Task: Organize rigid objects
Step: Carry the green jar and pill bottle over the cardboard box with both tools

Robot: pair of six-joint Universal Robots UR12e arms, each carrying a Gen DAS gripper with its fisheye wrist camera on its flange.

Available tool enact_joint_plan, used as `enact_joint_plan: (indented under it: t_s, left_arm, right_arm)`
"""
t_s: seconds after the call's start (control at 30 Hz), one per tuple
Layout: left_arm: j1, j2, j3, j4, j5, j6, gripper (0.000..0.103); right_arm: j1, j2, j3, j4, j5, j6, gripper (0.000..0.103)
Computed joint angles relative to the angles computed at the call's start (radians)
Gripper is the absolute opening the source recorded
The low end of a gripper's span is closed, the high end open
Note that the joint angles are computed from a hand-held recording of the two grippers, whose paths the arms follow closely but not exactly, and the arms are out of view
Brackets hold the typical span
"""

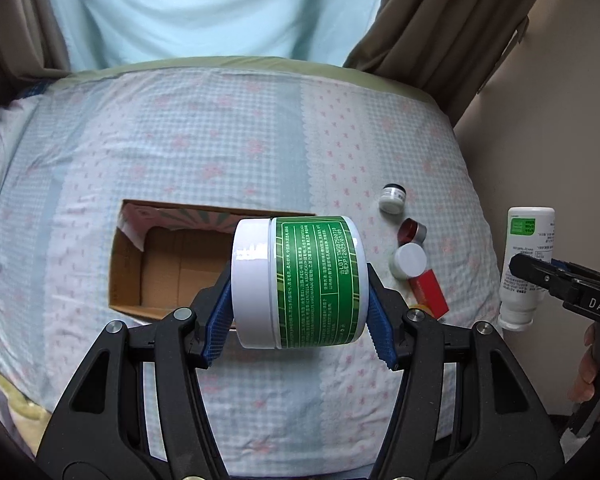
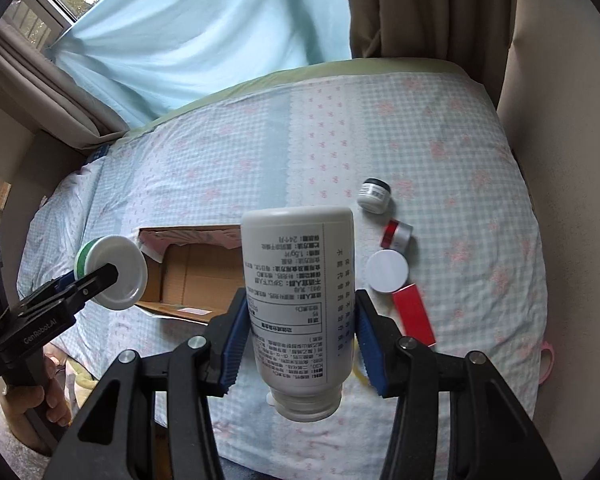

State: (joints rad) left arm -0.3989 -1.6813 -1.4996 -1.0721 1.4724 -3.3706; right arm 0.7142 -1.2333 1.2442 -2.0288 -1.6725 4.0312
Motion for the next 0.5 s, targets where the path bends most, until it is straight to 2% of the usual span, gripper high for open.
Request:
enact_joint_plan:
  t_s: [0.23,0.37,0.5]
  left_arm:
    - [0.137,0.059,-0.081,-0.041,-0.091,0.139,0.054]
    - [0.195,0.048,-0.1,-0.054,-0.117,0.222,0.054]
    - [0.233,0.012,-0.096,-0.082,-0.136,0.273,0.054]
  right_arm:
    - [0.079,0.149,-0.223,0.061,-0.048,0.111,0.046]
    - [0.102,0.254,-0.366,0.11,-0.036,0.153,0.046]
    - [0.108,0.354,-0.499,0.152,-0.012,0.178,0.046]
